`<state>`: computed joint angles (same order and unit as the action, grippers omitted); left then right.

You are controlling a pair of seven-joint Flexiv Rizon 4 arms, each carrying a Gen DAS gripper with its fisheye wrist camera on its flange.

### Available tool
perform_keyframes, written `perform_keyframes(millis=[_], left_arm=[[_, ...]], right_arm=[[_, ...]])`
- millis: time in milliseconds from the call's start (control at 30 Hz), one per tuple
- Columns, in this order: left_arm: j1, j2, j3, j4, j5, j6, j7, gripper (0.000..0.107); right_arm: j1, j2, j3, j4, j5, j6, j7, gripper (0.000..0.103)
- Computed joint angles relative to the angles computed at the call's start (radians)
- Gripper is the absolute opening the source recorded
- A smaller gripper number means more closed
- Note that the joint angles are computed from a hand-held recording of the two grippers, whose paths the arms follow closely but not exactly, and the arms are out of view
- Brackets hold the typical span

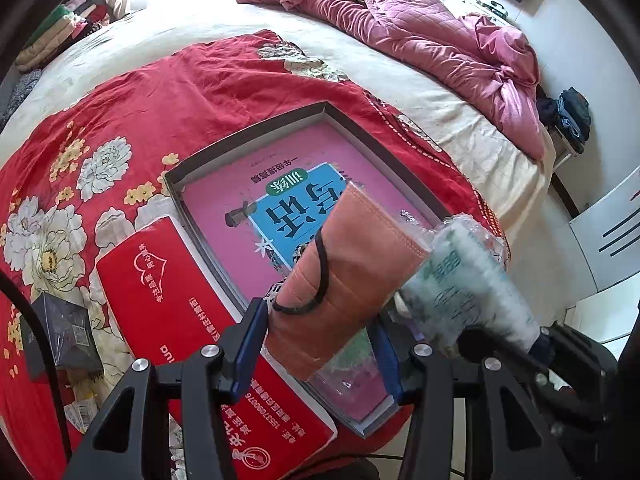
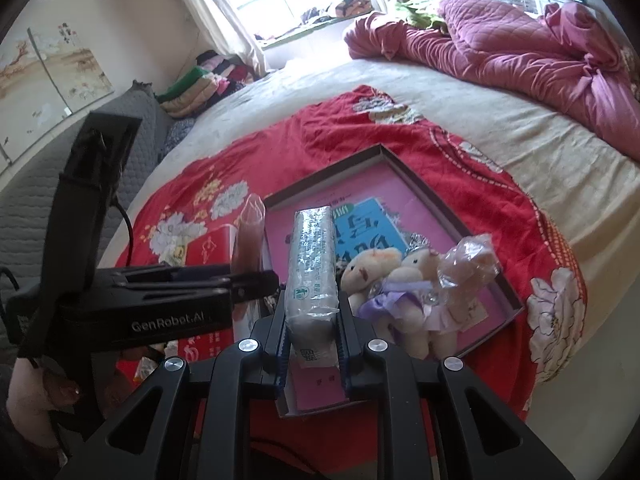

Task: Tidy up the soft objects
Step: 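Lower and release the pouch with the left tool while the right tool releases the packet in the tray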

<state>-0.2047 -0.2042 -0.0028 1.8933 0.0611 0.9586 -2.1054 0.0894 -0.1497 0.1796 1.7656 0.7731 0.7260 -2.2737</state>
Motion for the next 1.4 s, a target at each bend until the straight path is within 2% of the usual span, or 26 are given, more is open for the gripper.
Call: perform_keyframes(millis=[400,800,867,933,1400], left_arm=[[0.013,-0.022,-0.003,0.011,-0.043,0.014,0.03,0.051],[0.01,-0.059,-0.002,-0.023,-0.053,-0.017,0.056,0.051],[0.009,-0.066,-0.002,-0.03,-0.055,-0.021,0.059,0.051],[0.008,-0.07,-0.002,-0.035,-0.058,-0.025,0.062,0.051],[0.008,-0.093,-0.003,-0.054,-0.076,-0.053,0.078,0.051]], right_arm=[[0.009,-0.047,0.013,-0.01,-0.017,-0.021,0.029,0.021],[0.019,-0.089,0.034,-0.003,-0.082,0.054,0.074,0.022],[0.022,-0.09,0.037,0.001,-0.096,0.074,0.078,0.025],[0.021,-0.089,0.04,0.004,-0.105,0.083,0.08,0.034],[0.015,-0.081,0.043,0.024,-0.154,0.151,0.076,0.041]])
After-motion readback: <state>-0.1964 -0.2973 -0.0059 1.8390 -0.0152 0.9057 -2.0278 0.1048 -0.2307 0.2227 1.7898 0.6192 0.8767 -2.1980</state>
